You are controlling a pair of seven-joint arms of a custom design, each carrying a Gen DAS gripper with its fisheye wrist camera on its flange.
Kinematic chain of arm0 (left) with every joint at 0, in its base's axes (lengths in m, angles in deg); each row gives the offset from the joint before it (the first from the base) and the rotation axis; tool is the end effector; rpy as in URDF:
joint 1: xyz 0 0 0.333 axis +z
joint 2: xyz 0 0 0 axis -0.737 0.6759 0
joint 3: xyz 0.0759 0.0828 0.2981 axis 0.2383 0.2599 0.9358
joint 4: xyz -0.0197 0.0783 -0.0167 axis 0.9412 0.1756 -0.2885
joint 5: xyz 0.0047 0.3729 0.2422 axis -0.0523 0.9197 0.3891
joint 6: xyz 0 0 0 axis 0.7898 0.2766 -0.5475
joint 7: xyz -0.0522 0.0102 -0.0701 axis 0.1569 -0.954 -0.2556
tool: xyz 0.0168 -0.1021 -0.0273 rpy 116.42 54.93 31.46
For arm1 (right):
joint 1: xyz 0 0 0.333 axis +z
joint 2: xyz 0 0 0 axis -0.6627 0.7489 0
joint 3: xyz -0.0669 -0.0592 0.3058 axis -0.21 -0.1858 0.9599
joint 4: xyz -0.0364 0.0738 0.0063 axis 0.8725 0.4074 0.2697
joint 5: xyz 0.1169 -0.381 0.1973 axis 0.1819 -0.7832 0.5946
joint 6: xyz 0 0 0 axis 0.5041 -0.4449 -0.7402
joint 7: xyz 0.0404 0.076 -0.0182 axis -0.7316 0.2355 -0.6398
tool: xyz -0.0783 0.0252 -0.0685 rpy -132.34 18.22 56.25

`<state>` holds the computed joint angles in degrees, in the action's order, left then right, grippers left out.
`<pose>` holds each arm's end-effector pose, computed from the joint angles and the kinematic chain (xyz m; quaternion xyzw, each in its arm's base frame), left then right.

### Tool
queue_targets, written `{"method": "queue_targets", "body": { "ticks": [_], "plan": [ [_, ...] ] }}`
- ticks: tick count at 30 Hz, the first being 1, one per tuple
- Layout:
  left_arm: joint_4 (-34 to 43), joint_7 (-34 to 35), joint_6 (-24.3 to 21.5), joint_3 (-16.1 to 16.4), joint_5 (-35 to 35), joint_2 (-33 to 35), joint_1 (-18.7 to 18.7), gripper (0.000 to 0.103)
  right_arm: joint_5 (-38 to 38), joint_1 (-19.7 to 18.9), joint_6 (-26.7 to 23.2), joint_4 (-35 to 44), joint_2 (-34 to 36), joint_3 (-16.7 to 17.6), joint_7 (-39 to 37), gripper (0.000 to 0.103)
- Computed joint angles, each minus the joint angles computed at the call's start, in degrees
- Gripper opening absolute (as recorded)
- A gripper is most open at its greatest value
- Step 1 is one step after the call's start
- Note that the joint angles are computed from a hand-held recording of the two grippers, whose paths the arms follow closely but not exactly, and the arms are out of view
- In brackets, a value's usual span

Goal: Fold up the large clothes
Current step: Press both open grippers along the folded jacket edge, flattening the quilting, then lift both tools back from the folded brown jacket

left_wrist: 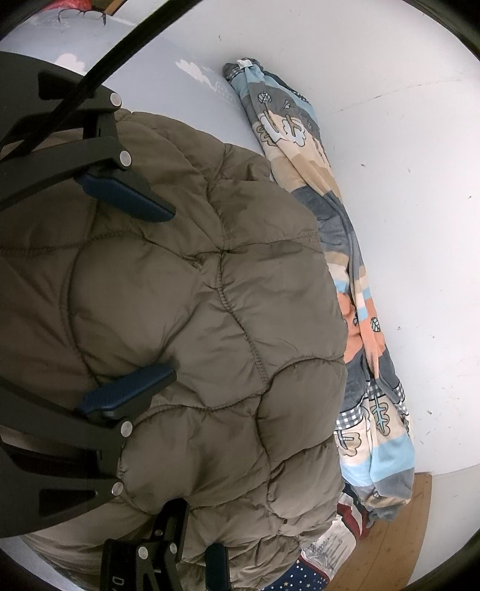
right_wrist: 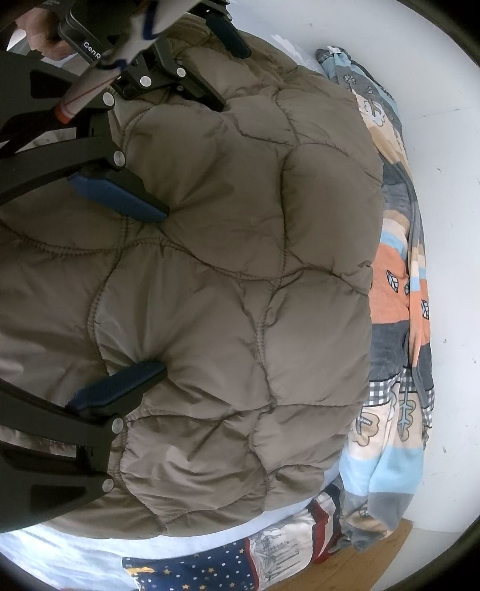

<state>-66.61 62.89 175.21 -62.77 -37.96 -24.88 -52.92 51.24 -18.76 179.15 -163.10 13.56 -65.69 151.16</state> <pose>0.6117 -0.1264 0.5313 -0.4097 0.8083 -0.3047 0.2931 0.5372 0.3149 0.4927 -0.5586 0.7705 -0.2406 0.1908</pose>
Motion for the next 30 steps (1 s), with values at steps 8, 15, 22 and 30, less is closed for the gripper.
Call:
{"method": "queue_targets", "body": {
  "ticks": [8,15,22,30],
  "plan": [
    [0.5,-2.3,-1.9,-0.1,3.5,-0.9,0.5,0.079,1.1,0.0,0.3,-0.5,-0.7,-0.1,0.1,0.082],
    [-1.5,0.2,-2.4,0.6,0.8,-5.1,-0.5,0.079,2.1,-0.4,-0.9,-3.0,-5.5,1.2,2.9,0.083],
    [-2.4,1.1,-2.7,2.8,-5.3,-10.7,-1.7,0.079,-1.8,-0.3,-5.6,-4.9,-11.7,3.9,7.0,0.083],
    [-11.2,-3.9,2.2,6.5,-5.7,-24.4,-0.7,0.079,-8.0,-1.2,-18.9,-7.8,-21.5,12.1,18.1,0.084]
  ]
}}
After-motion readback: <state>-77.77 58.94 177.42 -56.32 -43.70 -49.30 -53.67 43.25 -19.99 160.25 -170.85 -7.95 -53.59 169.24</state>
